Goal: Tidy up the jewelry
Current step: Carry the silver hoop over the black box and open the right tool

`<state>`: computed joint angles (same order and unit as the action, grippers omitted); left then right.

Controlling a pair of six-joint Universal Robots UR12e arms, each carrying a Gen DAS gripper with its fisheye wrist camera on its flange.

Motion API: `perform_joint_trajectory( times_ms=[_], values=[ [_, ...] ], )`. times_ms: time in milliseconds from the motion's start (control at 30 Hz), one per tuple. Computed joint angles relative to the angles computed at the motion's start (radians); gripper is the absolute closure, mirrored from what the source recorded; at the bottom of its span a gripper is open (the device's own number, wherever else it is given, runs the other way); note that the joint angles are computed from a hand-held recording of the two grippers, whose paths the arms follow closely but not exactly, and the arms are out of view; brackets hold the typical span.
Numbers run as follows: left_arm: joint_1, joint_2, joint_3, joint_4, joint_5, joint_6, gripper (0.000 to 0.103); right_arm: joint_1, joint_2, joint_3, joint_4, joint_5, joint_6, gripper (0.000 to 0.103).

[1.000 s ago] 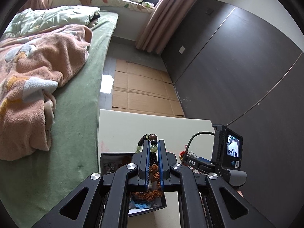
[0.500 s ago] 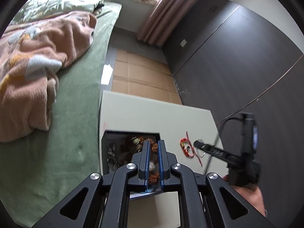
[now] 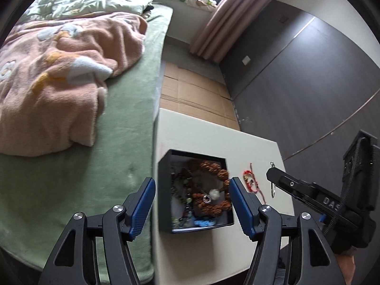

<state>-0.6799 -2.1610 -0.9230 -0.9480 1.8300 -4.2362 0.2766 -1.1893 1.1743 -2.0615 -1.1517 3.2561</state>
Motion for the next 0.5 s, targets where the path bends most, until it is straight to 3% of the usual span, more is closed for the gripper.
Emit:
perform_joint_trajectory(
  times_ms=[300,333,400,500],
  values=[
    [-0.001,0.029,-0.040,-0.017,0.026,-0.043,0.038,0.012,0.011,0.004,0.022,0.185,-0.015,0.050],
    [-0.001,0.031,-0.043,-0.017,0.025,-0.045,0.038,0.011,0.012,0.004,0.028,0.200,-0.016,0.047],
    [-0.002,0.029,-0.039,-0.019,0.026,-0.042,0.037,0.006,0.009,0.014,0.026,0.225,-0.009,0.031],
    [-0.005,0.016,-0.019,-0.023,0.018,-0.025,0.036,-0.009,-0.012,0.051,-0.025,0.239,0.015,0.028]
  ],
)
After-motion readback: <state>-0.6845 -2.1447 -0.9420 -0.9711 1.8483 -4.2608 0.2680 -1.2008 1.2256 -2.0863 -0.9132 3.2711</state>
